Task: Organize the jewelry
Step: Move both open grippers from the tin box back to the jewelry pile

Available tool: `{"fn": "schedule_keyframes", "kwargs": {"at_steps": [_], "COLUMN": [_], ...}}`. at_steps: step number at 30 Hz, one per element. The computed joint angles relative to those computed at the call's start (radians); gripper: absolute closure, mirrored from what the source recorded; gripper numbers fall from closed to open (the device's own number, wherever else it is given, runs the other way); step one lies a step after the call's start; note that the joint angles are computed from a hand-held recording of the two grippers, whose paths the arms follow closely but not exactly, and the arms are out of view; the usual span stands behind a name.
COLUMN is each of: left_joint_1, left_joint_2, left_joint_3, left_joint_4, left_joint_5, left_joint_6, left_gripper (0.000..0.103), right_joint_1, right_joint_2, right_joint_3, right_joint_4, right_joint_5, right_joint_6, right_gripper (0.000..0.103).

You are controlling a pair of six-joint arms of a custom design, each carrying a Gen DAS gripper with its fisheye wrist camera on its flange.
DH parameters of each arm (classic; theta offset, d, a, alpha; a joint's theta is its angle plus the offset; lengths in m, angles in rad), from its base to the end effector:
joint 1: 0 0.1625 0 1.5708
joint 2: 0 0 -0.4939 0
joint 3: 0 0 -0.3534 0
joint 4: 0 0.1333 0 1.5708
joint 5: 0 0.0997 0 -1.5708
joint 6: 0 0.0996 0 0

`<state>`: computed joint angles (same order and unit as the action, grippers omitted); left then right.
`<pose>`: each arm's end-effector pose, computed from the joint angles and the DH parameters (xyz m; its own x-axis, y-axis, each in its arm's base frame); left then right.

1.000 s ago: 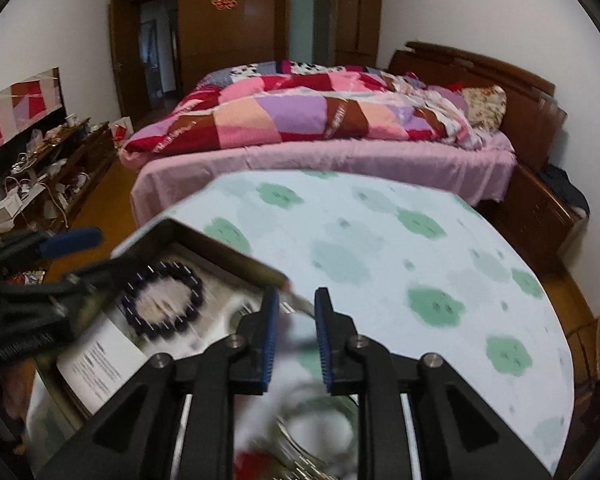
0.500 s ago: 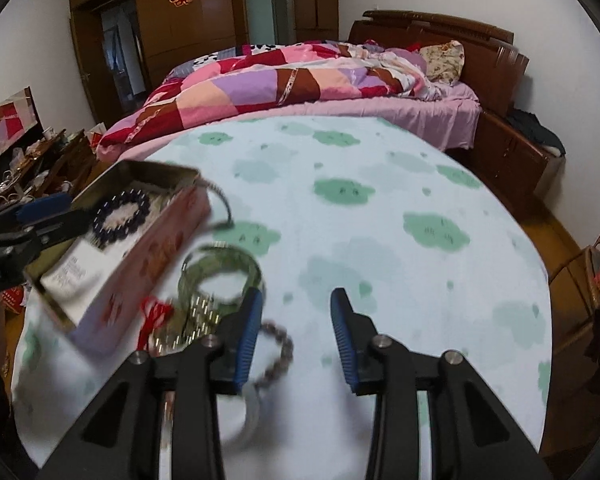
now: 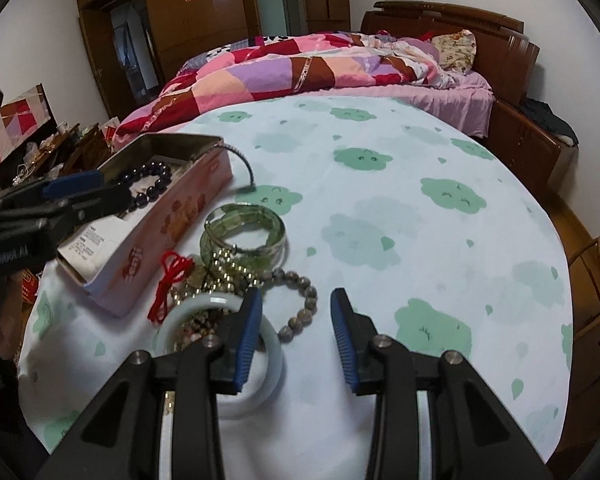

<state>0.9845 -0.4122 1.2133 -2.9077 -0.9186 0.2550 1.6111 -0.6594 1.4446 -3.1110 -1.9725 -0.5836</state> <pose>-0.2948 -0.7941 0.0894 -0.6865 0.3564 -0.6338 0.6706 0.6473 -0.3624 0.1255 -0.7713 0.2168 -0.7603 -0.2085 0.6152 -0.5372 0.7343 -0.4150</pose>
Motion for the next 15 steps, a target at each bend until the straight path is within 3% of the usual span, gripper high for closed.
{"fn": "schedule_keyframes", "kwargs": {"at_steps": [6,15], "left_joint_1": [0.003,0.01], "left_joint_2": [0.016,0.011], "left_joint_3": [-0.029,-0.041], "left_joint_4": [0.005,-0.003], "left_joint_5": [0.017,0.024], "left_joint_6": [0.0,-0.015], "left_gripper": [0.034,0.034], "right_joint_1": [0.009,0.019], "right_joint_2": [0.044,0.115], "right_joint_3": [-0.114,-0.275], "right_joint_4": [0.087,0.233], "right_joint_5": [0.003,-0.059], "right_joint_6": [0.015,0.023], "right_gripper": [0.064,0.064]}}
